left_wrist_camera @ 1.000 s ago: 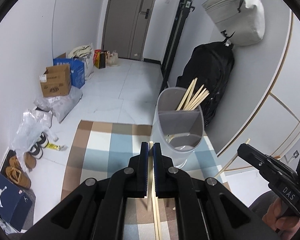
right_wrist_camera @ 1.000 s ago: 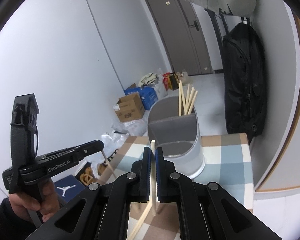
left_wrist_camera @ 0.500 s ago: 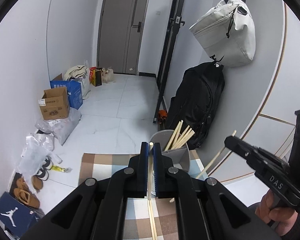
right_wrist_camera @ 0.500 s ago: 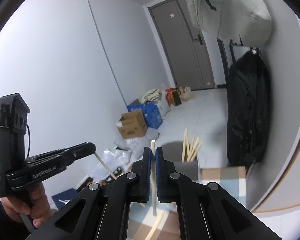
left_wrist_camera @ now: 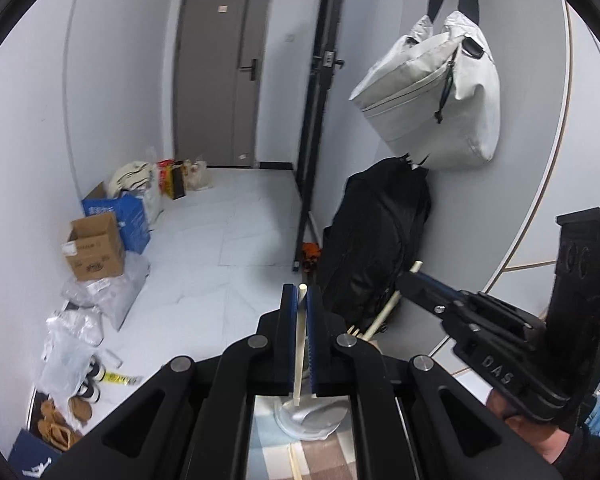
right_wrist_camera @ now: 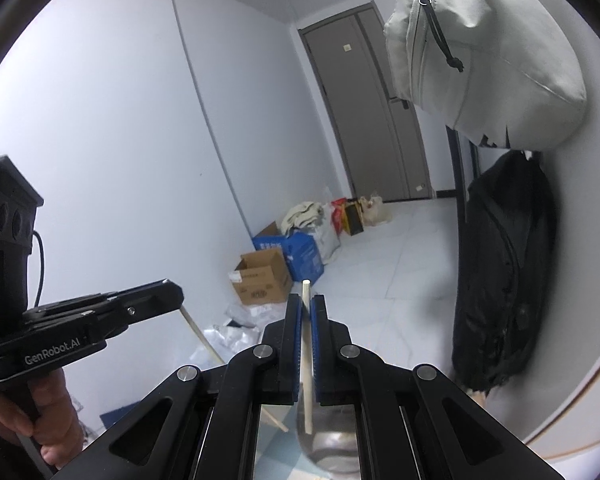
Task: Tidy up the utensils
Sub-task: 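Carry both chopsticks over the white holder and lower them inside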
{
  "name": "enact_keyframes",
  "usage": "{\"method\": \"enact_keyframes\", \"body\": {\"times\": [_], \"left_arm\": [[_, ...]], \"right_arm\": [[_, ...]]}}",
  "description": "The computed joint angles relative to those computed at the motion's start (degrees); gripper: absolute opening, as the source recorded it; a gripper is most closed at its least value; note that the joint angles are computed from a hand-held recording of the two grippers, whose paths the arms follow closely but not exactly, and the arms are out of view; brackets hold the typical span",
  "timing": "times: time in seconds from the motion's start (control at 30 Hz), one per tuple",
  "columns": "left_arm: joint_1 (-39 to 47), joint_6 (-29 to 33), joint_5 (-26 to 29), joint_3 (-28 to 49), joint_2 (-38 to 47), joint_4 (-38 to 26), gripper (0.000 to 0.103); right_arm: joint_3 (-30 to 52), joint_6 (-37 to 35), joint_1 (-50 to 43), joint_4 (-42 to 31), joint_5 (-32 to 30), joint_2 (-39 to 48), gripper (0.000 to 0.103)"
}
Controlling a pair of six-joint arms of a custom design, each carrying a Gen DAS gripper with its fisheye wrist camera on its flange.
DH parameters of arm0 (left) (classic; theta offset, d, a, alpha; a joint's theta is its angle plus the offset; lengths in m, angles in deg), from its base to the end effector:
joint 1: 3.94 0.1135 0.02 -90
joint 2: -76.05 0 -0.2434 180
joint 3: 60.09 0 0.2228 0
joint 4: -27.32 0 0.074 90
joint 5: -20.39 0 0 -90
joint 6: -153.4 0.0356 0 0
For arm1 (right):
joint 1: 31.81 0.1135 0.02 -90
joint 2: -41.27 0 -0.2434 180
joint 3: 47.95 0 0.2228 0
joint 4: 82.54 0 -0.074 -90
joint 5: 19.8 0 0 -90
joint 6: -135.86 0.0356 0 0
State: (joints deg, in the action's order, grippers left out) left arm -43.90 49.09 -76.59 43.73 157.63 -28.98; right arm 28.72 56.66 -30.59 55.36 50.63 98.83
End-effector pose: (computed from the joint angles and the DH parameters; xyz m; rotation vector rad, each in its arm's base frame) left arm 0.2183 -0.1773 0.3774 0.4167 2.1496 -0.4113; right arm 0.1987 0.0162 0.3499 -0.0595 1.9767 0.4732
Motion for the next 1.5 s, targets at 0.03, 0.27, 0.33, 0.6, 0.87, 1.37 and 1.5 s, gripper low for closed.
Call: {"method": "enact_keyframes", "body": {"times": [0.03, 0.27, 0.33, 0.6, 0.87, 1.37, 1.5], "left_arm": [[0.0, 0.57, -0.27, 1.01, 1.09, 0.09, 0.001], [1.18, 2.52, 1.75, 5.23, 5.96, 0.29, 0.001], [1.55, 2.8, 2.55, 5.45, 7.04, 0.82, 0.001], [2.78, 3.29, 4.47, 8.11, 11.84, 0.29, 0.001], [3.57, 3.35, 5.72, 9.59, 15.24, -0.07, 0.001], [7.27, 1.68, 15.2, 1.49, 16.79, 8.69, 0.001], [7.32, 2.27, 17.62, 1.57, 16.82, 8.97, 0.001]], "right_arm": [[0.65, -0.14, -0.29, 0.29, -0.09, 0.88, 0.004], [4.41, -1.71, -2.18, 1.81, -0.57, 6.29, 0.004], [5.15, -2.18, -2.94, 2.37, -1.0, 7.93, 0.004], [5.03, -2.98, -3.92, 4.16, -1.72, 11.49, 0.004], [4.39, -3.94, -4.74, 5.51, -2.17, 14.12, 0.004], [-3.54, -5.46, -4.51, 10.59, -4.09, 14.32, 0.004], [-5.05, -5.54, -4.48, 11.32, -4.49, 14.84, 0.004]]}}
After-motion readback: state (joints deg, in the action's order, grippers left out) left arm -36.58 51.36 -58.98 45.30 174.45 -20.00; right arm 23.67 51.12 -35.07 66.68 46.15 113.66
